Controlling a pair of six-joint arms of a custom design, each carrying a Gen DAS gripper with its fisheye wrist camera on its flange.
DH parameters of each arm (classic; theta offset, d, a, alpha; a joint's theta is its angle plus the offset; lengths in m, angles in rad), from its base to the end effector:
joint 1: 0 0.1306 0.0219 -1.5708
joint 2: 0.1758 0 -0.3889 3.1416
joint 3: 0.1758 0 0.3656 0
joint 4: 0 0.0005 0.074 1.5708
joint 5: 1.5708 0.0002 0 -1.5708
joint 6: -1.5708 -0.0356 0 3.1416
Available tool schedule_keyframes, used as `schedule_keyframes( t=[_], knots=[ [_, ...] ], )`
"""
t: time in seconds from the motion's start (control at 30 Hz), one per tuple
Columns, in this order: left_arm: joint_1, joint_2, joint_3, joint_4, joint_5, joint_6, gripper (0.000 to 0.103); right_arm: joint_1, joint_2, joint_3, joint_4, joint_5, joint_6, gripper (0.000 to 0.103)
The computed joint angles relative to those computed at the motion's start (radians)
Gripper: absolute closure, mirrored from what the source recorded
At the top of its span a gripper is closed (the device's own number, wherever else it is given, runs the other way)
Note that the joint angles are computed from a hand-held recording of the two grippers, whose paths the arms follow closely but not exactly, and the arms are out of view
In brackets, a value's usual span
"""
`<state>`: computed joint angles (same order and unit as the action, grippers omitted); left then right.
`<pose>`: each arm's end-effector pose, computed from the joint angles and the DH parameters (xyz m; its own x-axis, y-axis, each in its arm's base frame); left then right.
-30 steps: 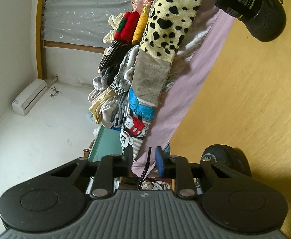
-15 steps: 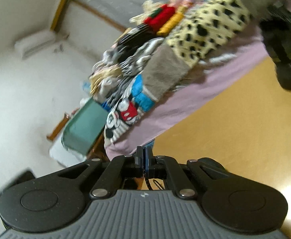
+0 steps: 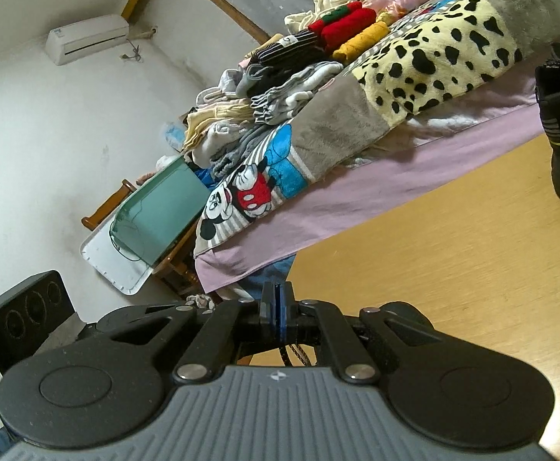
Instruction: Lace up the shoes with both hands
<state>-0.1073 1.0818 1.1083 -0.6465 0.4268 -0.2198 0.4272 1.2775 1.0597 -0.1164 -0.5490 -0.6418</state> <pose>0.3504 -0.0531 0.4483 -0.4695 0.2502 -0.8467 0.5480 0.8345 -0.0573 0.3855 0.1954 0.4034 -0.7193 0.2336 -0.6542 -0.4638 0.5397 0.7026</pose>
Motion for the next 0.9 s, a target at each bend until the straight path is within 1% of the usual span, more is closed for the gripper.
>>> schedule_keyframes(
  t=[0.1,0.17,0.3,0.37,0.4,0.43,0.47,0.5,0.57,0.6,0.7,0.73,0.8,0.83,0.9],
  knots=[
    [-0.004,0.002,0.001,-0.004,-0.012,0.000,0.096,-0.001,0.001,0.000,-0.005,-0.005,-0.004,0.098],
    [-0.006,0.000,0.000,-0.001,-0.018,-0.006,0.100,-0.001,0.002,-0.003,0.001,-0.007,-0.018,0.098],
    [-0.007,-0.008,-0.007,0.017,-0.036,-0.023,0.101,-0.009,0.000,-0.015,0.038,-0.025,-0.065,0.097],
    [0.004,-0.011,-0.007,0.027,-0.077,-0.026,0.101,-0.014,0.000,-0.020,0.054,-0.036,-0.085,0.095],
    [0.017,-0.013,-0.008,0.041,-0.108,-0.015,0.101,-0.015,-0.001,-0.020,0.053,-0.035,-0.090,0.092],
    [0.025,-0.017,-0.012,0.063,-0.167,-0.010,0.101,-0.017,-0.001,-0.016,0.039,-0.032,-0.090,0.087],
    [0.031,-0.022,-0.017,0.084,-0.231,-0.015,0.101,-0.018,-0.003,-0.009,0.013,-0.032,-0.079,0.068],
    [0.042,-0.027,-0.022,0.106,-0.277,-0.012,0.101,-0.018,-0.005,0.001,-0.028,-0.027,-0.050,0.061],
    [0.065,-0.038,-0.035,0.152,-0.349,0.006,0.101,-0.006,-0.003,0.044,-0.172,0.000,0.066,0.061],
    [0.073,-0.040,-0.038,0.164,-0.374,-0.003,0.101,0.003,-0.002,0.064,-0.243,0.015,0.128,0.061],
    [0.081,-0.038,-0.042,0.161,-0.372,-0.025,0.101,0.042,0.004,0.108,-0.423,0.072,0.299,0.061],
    [0.076,-0.037,-0.043,0.156,-0.367,-0.041,0.101,0.057,0.003,0.115,-0.464,0.098,0.344,0.061],
    [0.053,-0.034,-0.045,0.131,-0.342,-0.100,0.101,0.085,-0.004,0.120,-0.523,0.148,0.411,0.061],
    [0.038,-0.032,-0.045,0.114,-0.331,-0.130,0.101,0.094,-0.009,0.118,-0.538,0.159,0.431,0.061],
    [0.001,-0.034,-0.055,0.077,-0.307,-0.215,0.101,0.108,-0.017,0.113,-0.560,0.163,0.458,0.062]
  ],
)
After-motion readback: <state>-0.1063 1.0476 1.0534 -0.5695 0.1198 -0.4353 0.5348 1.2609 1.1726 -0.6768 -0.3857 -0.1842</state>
